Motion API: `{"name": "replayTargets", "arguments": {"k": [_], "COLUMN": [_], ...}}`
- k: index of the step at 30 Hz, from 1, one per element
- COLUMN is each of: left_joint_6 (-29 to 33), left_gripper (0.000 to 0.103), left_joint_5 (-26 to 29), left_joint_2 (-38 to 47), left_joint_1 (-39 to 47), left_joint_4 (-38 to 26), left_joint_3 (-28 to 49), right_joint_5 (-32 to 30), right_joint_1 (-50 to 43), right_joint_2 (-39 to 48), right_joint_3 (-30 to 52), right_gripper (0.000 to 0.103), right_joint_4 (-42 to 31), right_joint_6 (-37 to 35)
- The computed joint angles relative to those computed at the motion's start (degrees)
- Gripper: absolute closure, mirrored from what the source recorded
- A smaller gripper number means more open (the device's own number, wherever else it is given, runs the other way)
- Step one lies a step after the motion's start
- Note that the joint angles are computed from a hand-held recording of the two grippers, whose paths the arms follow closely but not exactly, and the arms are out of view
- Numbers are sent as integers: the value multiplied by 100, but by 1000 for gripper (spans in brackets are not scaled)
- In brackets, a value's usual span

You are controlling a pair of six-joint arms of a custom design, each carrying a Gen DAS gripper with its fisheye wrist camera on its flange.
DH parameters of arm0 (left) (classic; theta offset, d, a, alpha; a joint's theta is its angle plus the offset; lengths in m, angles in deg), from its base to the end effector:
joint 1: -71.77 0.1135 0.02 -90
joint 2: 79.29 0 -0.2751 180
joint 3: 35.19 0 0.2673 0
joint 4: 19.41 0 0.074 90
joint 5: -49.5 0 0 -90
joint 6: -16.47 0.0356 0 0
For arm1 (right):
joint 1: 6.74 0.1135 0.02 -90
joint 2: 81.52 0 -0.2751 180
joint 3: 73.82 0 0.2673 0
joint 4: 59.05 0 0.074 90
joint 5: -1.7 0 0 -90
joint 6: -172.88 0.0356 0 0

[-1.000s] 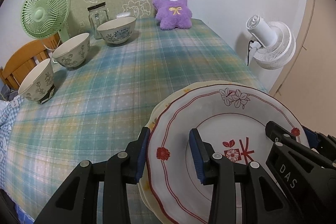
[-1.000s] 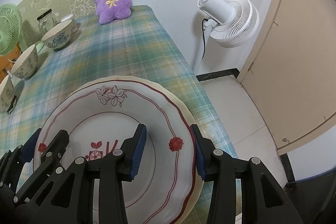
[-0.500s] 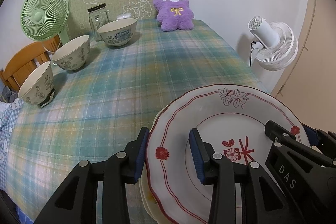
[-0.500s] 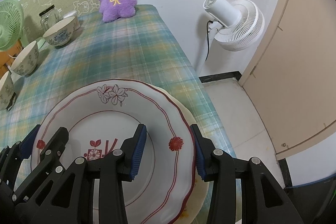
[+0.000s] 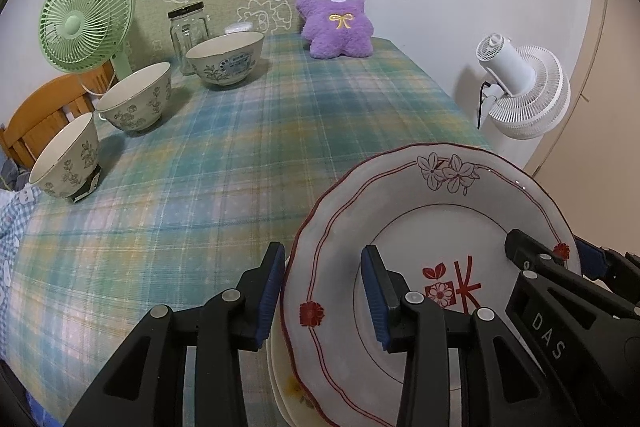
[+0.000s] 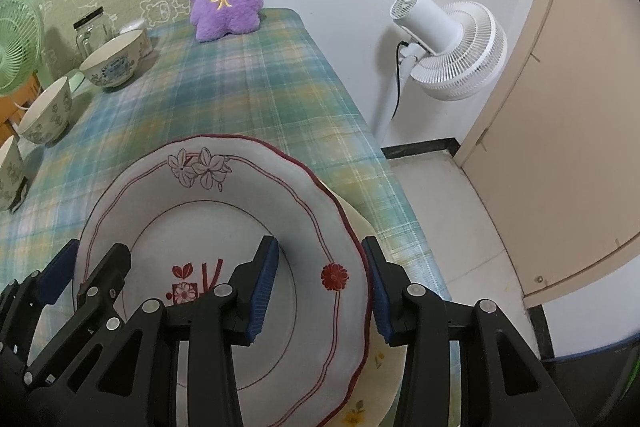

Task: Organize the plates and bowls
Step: 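Lower the red-rimmed plate onto the yellow-flowered plates with both grippers, then open both grippers and withdraw from the plate stack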

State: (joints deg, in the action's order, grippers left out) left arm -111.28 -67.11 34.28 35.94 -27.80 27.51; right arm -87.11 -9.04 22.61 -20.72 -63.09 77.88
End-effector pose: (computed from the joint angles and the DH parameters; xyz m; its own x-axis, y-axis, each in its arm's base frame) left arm 0.2954 -0.1936 0.0673 -0.7578 -0.1280 -0.6398 -0.1596 0.9872 -0.0085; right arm 0.3177 -0.0135 0.0826 -0.8206 -0.0542 -0.5689 -0.0196 0.9976 -0.0669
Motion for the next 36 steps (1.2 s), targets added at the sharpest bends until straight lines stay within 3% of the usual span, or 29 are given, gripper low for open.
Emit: {"name": "replayTargets", "arguments": {"k": [12, 20, 24, 26, 31, 36], "left_joint_6": [69, 43, 48, 37, 83, 171], "left_gripper": [58, 41, 38, 36, 31, 29], "left_joint_5": [-31, 168, 268, 311, 250, 263], "left_joint_2": [-21, -72, -153, -264, -804, -1467], "left_joint_1": [-71, -87, -103, -91, -41, 65], "left_joint_4": [-58, -82, -126, -152, -314, -661], "left_joint_3": [-7, -66, -128, -196, -425, -537], "right_joint_5": [155, 111, -82, -214, -305, -519], "right_joint_1": [3, -56, -151, -209, -222, -187], "right_joint_2": [-62, -181, -216, -302, -800, -1348], "right_joint_3": [-48, -87, 1, 24, -93, 41], "right_gripper": [57, 56, 56, 54, 38, 36], "right_joint_4": [-111, -303, -538, -681, -881, -1406], "right_joint_6": [-14, 0, -60, -77, -117, -77]}}
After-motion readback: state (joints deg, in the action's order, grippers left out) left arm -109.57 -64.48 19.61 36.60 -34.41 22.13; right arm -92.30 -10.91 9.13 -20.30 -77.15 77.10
